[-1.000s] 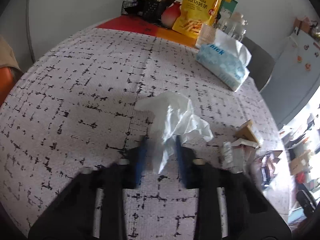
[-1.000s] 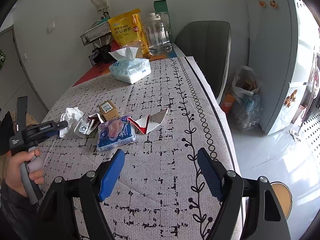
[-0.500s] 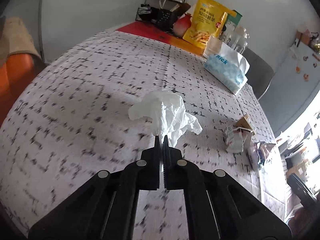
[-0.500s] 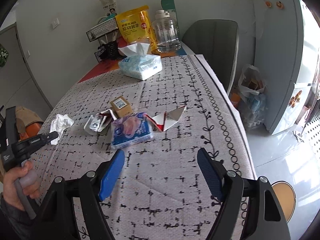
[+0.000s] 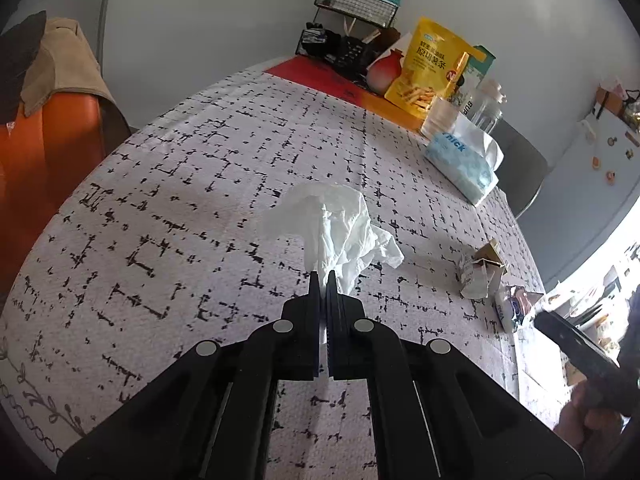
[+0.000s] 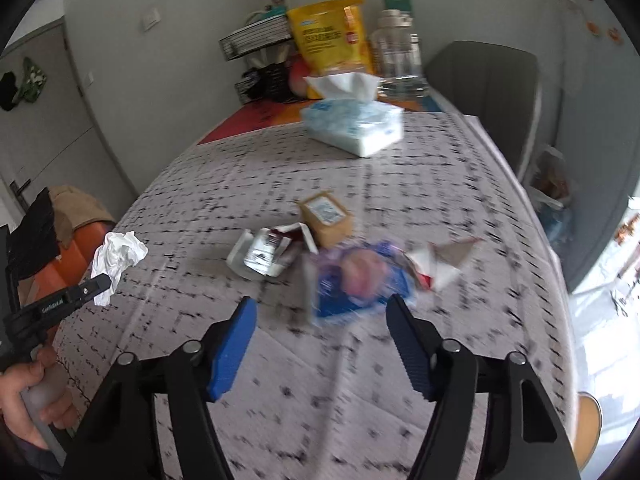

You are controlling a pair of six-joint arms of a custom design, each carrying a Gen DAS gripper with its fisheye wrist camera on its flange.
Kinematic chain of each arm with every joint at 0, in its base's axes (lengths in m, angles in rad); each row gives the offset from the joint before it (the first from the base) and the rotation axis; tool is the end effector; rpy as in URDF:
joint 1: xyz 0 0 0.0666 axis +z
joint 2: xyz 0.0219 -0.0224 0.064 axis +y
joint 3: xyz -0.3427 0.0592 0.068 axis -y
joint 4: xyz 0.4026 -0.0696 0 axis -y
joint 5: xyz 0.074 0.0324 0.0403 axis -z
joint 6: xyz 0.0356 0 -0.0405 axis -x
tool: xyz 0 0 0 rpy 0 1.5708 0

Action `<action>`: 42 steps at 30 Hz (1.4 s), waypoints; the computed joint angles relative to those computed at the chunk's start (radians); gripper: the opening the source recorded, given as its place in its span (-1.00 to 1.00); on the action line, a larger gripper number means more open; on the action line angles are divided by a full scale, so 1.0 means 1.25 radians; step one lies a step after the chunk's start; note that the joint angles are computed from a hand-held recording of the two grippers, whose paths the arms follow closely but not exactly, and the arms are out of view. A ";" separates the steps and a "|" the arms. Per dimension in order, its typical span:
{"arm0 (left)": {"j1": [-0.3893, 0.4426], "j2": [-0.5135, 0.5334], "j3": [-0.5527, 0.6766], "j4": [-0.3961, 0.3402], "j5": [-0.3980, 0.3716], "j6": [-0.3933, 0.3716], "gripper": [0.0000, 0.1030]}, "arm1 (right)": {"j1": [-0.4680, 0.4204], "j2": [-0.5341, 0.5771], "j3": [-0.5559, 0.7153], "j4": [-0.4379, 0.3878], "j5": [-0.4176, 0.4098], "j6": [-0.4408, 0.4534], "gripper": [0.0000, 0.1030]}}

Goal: Collect trash
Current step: 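Grasp the white tissue with the left gripper while the right gripper grasps a paper scrap, then carry the tissue and paper scrap over the tan bin with both grippers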

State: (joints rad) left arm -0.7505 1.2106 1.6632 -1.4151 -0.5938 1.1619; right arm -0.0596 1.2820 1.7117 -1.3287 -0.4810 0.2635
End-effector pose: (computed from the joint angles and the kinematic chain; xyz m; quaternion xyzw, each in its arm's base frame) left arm 0.2955 -0.2488 0.5663 -0.2721 0.8752 -0.0730 0.3932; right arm 0.4212 -0.0090 0.5634 -0.1714 0.9042 0.1705 0.3521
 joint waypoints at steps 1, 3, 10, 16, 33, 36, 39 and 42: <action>-0.001 -0.004 -0.004 0.000 -0.001 0.003 -0.94 | 0.015 0.012 0.012 -0.004 0.000 0.000 0.21; 0.001 -0.011 -0.011 0.001 -0.002 0.008 -0.94 | 0.041 0.033 0.034 -0.013 0.002 -0.002 0.19; 0.010 -0.042 -0.046 0.004 0.001 0.028 -0.94 | 0.101 0.082 0.071 -0.035 0.026 -0.023 -0.10; 0.019 -0.060 -0.069 0.016 0.008 0.025 -0.94 | 0.132 0.092 0.075 -0.014 0.063 -0.039 -0.45; 0.012 -0.069 -0.064 0.007 -0.008 0.034 -0.94 | 0.163 0.080 0.061 -0.005 0.089 -0.003 -0.91; -0.001 -0.055 -0.042 0.005 -0.017 0.031 -0.94 | 0.149 0.051 0.053 -0.011 0.058 0.008 -0.91; -0.019 -0.041 -0.019 0.005 -0.029 0.028 -0.94 | 0.121 0.025 0.047 -0.023 0.031 0.013 -0.91; -0.037 -0.021 0.008 0.005 -0.035 0.021 -0.94 | 0.087 0.006 0.044 -0.037 0.012 0.022 -0.91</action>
State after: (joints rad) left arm -0.7962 1.1847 1.6736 -1.4085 -0.6372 1.1875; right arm 0.0497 1.2899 1.7666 -1.3748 -0.4663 0.2905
